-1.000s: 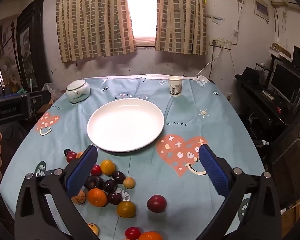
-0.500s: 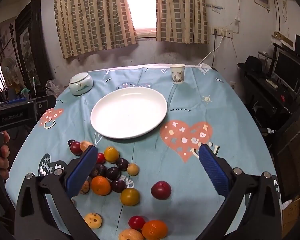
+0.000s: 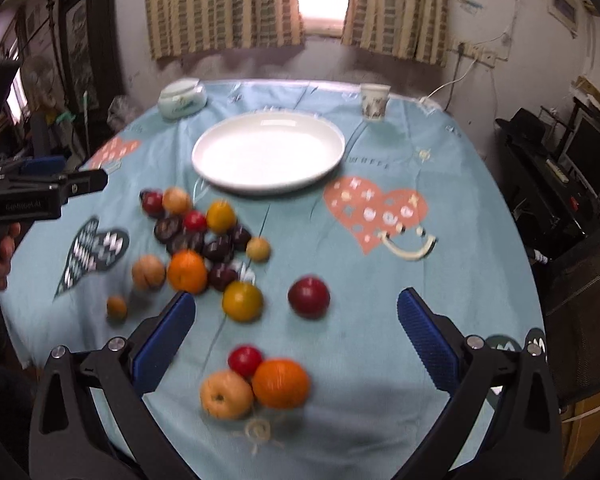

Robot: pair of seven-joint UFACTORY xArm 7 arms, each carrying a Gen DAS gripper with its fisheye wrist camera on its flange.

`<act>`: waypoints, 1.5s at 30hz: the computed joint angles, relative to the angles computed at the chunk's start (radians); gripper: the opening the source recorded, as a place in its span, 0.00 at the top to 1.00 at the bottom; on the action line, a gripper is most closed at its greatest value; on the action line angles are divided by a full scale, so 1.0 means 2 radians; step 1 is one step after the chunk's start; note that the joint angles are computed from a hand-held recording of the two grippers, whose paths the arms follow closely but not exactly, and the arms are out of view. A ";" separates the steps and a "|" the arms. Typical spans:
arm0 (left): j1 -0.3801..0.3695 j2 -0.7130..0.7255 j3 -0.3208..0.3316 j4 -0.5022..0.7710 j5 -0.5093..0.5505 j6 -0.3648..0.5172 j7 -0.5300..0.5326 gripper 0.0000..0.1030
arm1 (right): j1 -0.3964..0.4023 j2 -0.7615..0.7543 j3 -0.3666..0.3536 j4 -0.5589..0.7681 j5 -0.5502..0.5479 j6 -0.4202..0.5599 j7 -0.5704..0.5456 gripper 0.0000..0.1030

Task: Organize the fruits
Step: 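Move both grippers open toward the fruit pile in front of the plate, then grasp the brown pear with the left gripper while the right gripper grasps an orange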

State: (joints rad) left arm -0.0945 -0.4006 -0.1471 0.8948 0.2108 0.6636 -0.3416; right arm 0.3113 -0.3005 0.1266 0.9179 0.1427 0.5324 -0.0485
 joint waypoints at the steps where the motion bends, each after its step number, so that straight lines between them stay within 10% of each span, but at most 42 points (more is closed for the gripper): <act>1: -0.008 -0.007 0.006 -0.011 -0.011 0.001 0.013 0.03 | 0.005 -0.007 -0.005 -0.008 0.007 0.008 -0.012 0.01; 7: -0.049 -0.017 0.021 -0.035 -0.079 0.040 0.084 0.03 | -0.002 -0.028 -0.006 -0.046 0.005 0.047 -0.016 0.01; 11: -0.066 0.000 0.013 -0.033 -0.102 0.052 0.110 0.03 | -0.002 -0.015 -0.005 -0.042 0.006 0.068 -0.017 0.21; 27: -0.078 0.076 0.002 -0.008 -0.100 0.068 0.105 0.04 | 0.001 0.050 -0.024 -0.009 0.107 0.081 -0.080 0.36; 33: -0.099 0.093 0.029 0.012 -0.179 0.096 0.163 0.60 | -0.005 0.073 -0.031 0.020 0.183 0.120 -0.141 0.57; 45: -0.066 0.075 -0.005 0.060 -0.060 0.097 0.086 0.61 | -0.023 0.064 -0.028 0.030 0.194 0.129 -0.153 0.58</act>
State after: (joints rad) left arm -0.2275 -0.2498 -0.1566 1.0139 0.0906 0.8584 -0.1698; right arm 0.2644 -0.1719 0.0709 0.9782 0.5317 0.7910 -0.3553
